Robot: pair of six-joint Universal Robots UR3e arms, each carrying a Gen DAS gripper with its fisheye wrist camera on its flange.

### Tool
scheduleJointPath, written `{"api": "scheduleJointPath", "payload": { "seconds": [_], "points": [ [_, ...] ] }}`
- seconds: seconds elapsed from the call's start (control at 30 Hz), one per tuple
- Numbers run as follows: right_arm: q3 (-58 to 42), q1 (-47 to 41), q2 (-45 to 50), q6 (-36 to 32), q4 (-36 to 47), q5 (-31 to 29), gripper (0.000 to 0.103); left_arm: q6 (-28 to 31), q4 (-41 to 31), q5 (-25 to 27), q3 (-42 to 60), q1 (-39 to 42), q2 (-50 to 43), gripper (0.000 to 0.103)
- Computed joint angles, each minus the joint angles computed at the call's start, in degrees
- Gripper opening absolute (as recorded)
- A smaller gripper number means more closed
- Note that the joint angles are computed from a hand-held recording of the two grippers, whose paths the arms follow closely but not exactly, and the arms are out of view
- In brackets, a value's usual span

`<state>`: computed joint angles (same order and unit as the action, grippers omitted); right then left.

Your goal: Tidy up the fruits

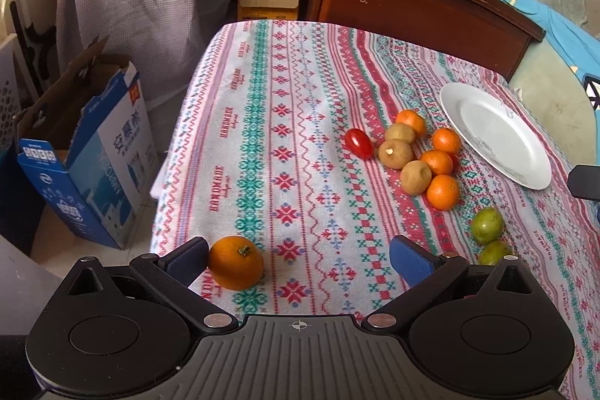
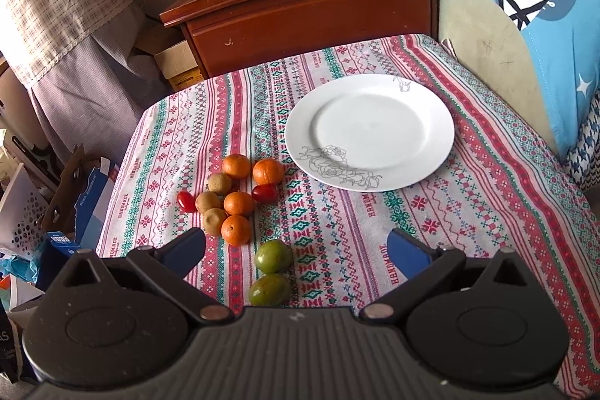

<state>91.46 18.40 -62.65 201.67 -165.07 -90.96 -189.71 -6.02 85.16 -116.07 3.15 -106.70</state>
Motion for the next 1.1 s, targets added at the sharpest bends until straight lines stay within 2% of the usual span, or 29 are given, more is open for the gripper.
{"api": "scheduleJointPath", "payload": {
  "seconds": [0.1,0.13,0.3,0.67,0.9,1.1],
  "points": [
    [0.1,-0.5,-0.1,0.6,-0.2,0.6,0.102,0.1,3.0,-7.7,-0.8,1.5,-0.4,0.101],
    [0.2,-0.5,-0.1,0.7,-0.2,0.7,0.102,0.2,4.3,-8.1,-0.6,0.9,-0.8,0.102],
    [-0.3,-0.7,0.3,0.8,0.8,0.5,0.102,-0.5,3.0,-4.9,4.1,-2.5,-2.9,0.102],
    [-4.4,1.3,3.4,0.5,7.7,-4.9,0.102,-2.1,-20.9,8.4,19.6,-9.3,-3.7,0.103],
    [-7.4,1.9,5.0,0.2,11.5,-5.6,0.102,-4.0,-30.5,18.1,24.3,-11.4,-2.4,0.103],
    [-14.1,2.1,7.5,-1.2,19.8,-4.0,0.102,-6.2,-36.8,15.8,27.8,-10.0,-0.7,0.103]
  ]
}}
